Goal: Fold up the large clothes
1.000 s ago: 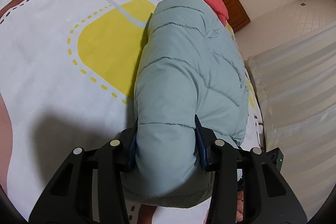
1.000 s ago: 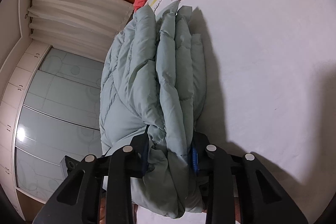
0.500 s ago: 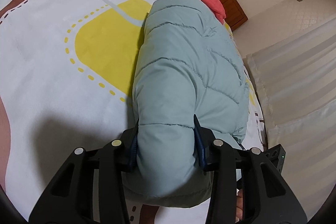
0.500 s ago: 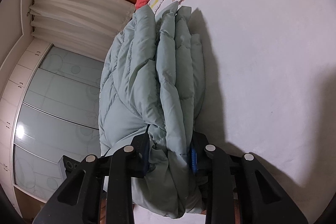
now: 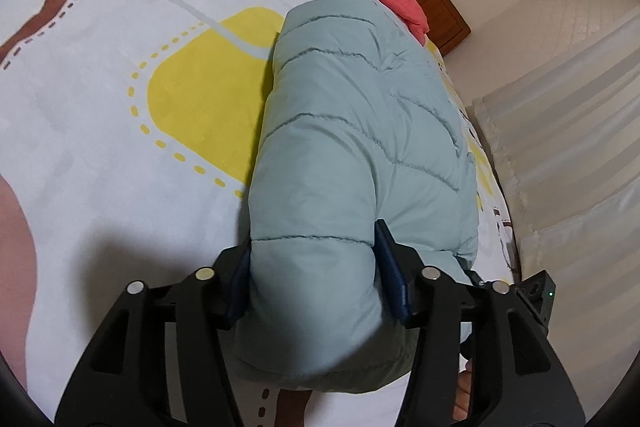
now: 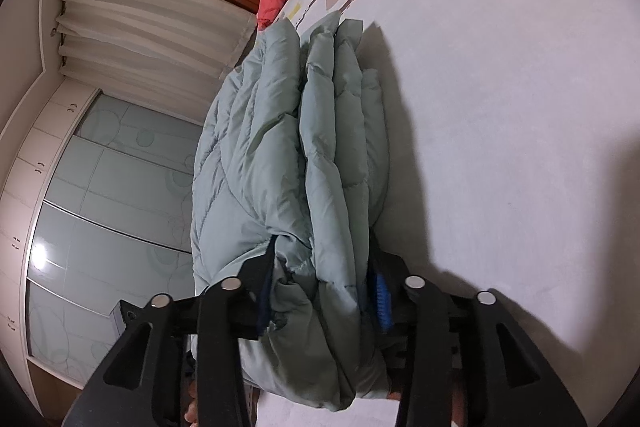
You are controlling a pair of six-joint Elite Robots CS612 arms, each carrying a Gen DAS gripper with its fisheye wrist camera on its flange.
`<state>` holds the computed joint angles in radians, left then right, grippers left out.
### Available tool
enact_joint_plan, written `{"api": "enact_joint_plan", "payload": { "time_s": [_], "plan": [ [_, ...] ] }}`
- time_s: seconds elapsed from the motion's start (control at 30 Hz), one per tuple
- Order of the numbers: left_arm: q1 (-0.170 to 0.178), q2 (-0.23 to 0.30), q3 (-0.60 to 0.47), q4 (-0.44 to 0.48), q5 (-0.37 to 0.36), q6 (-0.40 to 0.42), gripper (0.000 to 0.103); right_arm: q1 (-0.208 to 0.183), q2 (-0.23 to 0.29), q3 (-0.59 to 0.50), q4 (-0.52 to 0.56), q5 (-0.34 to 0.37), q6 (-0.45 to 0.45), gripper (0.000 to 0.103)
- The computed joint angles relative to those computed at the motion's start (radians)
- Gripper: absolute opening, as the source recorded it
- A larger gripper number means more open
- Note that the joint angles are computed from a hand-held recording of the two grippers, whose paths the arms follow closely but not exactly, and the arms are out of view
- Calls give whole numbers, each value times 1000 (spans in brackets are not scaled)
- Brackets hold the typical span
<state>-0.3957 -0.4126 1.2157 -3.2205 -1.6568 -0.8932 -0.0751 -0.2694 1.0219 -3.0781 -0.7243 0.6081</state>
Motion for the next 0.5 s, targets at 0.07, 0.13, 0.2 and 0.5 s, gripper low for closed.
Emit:
{"api": "enact_joint_plan", "payload": {
  "time_s": [0.07, 0.13, 0.2, 0.5],
  "plan": [
    [-4, -10, 13, 3, 24, 12, 61, -1, -8, 15, -12, -5, 8, 47],
    [-7, -21, 28, 4, 44, 20, 64, -2, -15, 30, -29, -12, 17, 52],
    [-11, -31, 41, 2, 62, 25, 66, -4, -24, 48, -46, -14, 23, 54],
    [-22, -65, 95, 19, 131, 53, 71, -8, -51, 109, -66, -22, 34, 54]
  ]
}}
